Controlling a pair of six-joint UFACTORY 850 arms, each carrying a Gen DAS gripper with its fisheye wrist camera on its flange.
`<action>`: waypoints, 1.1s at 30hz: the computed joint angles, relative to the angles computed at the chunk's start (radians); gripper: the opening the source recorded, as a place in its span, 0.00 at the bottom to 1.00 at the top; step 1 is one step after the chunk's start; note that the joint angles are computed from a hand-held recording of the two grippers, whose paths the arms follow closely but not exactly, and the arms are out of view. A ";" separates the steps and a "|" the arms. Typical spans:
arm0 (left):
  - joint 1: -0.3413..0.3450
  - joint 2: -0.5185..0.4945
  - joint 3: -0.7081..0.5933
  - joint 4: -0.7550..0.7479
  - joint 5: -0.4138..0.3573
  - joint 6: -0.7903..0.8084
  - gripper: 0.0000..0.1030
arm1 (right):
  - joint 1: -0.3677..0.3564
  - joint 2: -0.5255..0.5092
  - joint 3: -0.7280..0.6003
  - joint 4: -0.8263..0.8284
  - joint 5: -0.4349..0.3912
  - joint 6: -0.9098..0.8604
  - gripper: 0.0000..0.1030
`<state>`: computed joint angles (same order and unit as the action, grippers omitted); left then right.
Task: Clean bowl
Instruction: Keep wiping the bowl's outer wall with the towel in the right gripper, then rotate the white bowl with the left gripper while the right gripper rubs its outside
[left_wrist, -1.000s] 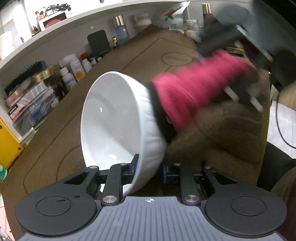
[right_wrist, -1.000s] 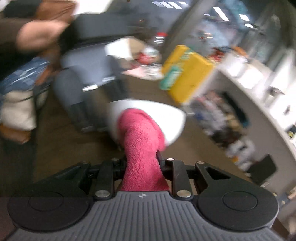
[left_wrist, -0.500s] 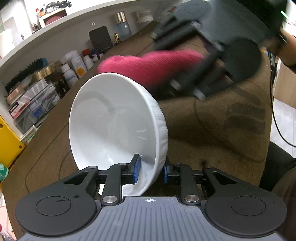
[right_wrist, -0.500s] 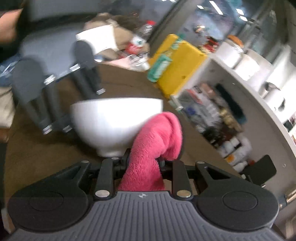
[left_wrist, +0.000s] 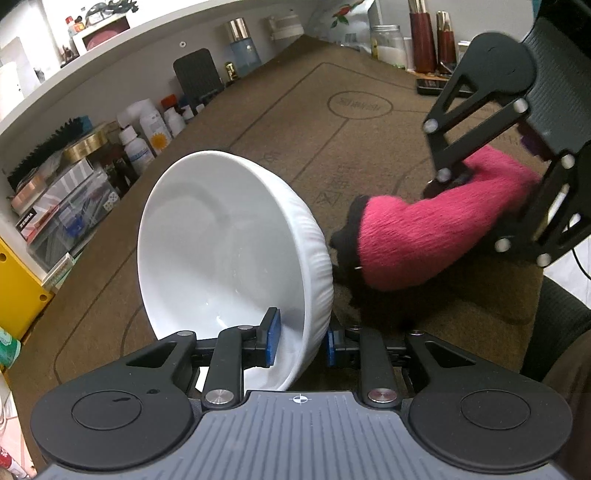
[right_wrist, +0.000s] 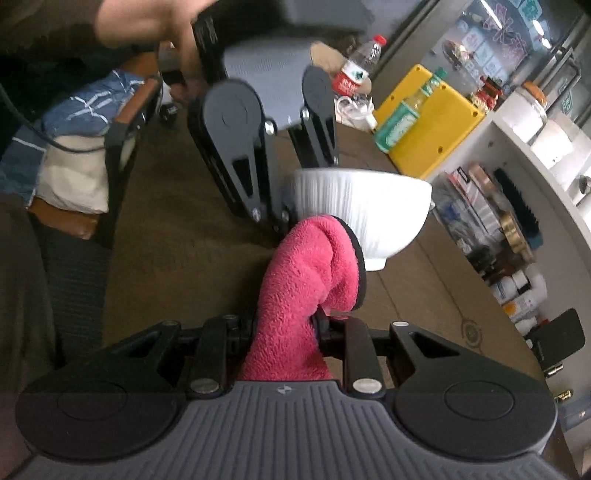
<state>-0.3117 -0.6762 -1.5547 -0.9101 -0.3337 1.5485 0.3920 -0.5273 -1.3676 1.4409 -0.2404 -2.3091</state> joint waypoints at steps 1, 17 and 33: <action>0.000 -0.001 -0.001 0.002 -0.001 0.000 0.25 | -0.001 0.001 -0.002 0.027 0.006 -0.023 0.24; 0.000 -0.009 -0.016 0.045 -0.012 -0.060 0.29 | -0.038 -0.160 -0.232 0.432 0.073 -0.212 0.24; -0.010 -0.037 -0.077 0.235 -0.029 -0.235 0.30 | -0.016 -0.110 -0.133 -0.043 0.029 0.106 0.24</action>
<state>-0.3213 -0.7137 -1.6322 -0.6755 -0.3632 1.3137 0.3756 -0.6376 -1.5002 1.3979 -0.2109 -2.2032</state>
